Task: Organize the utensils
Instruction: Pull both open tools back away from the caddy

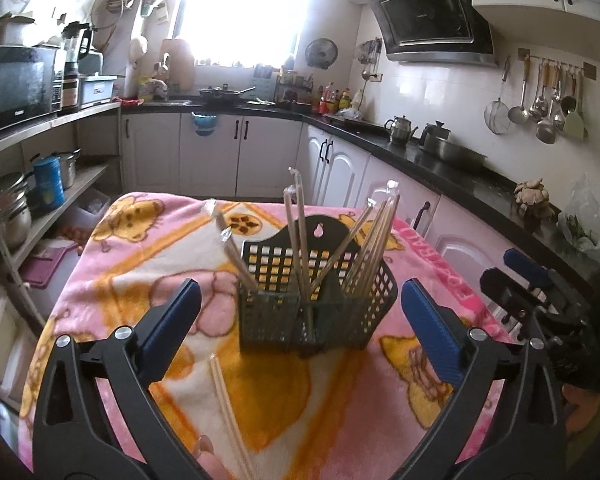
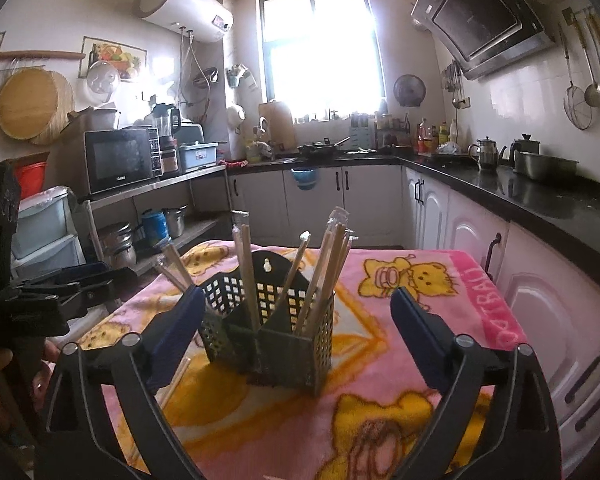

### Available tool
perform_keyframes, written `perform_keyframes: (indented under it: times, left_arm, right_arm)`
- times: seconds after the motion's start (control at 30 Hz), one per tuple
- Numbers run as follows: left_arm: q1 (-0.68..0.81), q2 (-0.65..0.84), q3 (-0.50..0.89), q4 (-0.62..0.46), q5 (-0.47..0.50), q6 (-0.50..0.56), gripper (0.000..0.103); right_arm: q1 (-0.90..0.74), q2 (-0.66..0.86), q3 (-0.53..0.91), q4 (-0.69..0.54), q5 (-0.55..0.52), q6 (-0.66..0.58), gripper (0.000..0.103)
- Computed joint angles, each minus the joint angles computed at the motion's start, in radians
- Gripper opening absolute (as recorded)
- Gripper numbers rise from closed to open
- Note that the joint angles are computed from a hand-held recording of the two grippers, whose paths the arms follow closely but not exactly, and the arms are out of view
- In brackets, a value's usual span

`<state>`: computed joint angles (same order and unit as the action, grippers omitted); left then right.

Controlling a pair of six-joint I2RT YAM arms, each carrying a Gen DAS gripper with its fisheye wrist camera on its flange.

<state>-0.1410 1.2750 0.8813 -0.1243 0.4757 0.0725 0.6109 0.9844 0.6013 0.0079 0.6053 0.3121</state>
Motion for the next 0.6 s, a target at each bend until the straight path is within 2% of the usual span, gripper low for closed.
perform_keyframes:
  times: [0.27, 0.6]
  left_arm:
    - [0.049, -0.076, -0.107, -0.023, 0.022, 0.037, 0.092]
    - [0.093, -0.172, -0.268, -0.021, 0.020, 0.079, 0.092]
  right_arm:
    - [0.152, -0.022, -0.016, -0.093, 0.142, 0.087, 0.097]
    - [0.327, -0.004, -0.080, -0.183, 0.291, 0.277, 0.097]
